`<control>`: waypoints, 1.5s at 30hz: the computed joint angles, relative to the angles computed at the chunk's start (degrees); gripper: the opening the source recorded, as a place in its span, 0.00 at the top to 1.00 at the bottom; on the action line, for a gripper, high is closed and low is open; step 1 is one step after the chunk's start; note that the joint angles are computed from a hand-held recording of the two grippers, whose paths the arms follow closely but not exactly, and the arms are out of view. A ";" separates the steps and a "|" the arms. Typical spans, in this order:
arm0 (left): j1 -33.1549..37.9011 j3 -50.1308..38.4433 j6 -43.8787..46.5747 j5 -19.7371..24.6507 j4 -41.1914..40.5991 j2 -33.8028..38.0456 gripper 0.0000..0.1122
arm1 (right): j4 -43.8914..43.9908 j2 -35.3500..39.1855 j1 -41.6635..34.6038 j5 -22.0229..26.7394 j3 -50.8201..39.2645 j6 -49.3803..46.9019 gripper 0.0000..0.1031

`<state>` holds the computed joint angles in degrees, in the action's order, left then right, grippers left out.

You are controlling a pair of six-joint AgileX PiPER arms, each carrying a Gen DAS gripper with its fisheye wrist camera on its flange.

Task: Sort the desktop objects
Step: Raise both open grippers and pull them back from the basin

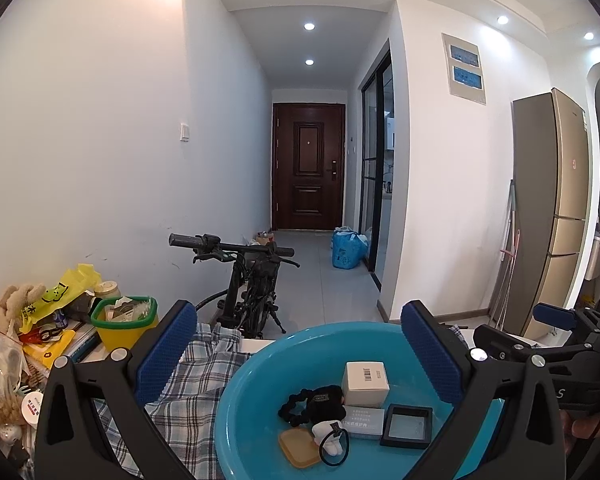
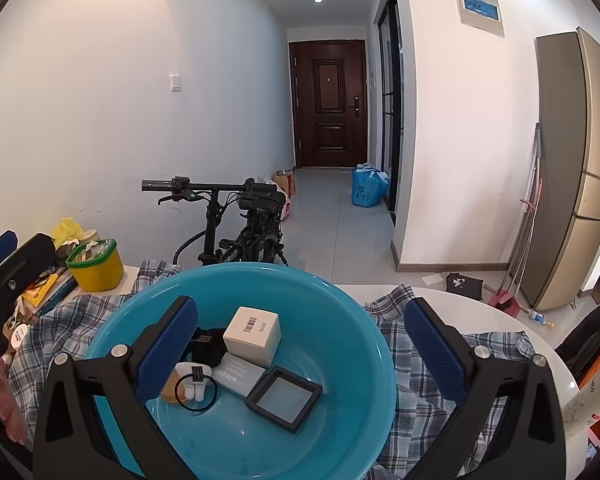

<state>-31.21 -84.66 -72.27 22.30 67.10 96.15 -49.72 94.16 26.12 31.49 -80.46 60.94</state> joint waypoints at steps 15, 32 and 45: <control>-0.69 5.15 -4.01 0.48 0.13 -5.76 0.08 | -3.64 -3.47 4.90 4.86 2.59 1.94 0.01; -9.48 14.95 -7.47 8.68 4.53 -18.04 0.08 | -11.36 -14.63 15.17 10.94 12.70 11.42 0.01; -26.69 22.24 -13.32 24.05 10.33 -30.92 0.08 | -19.17 -26.02 33.11 27.85 19.15 20.08 0.01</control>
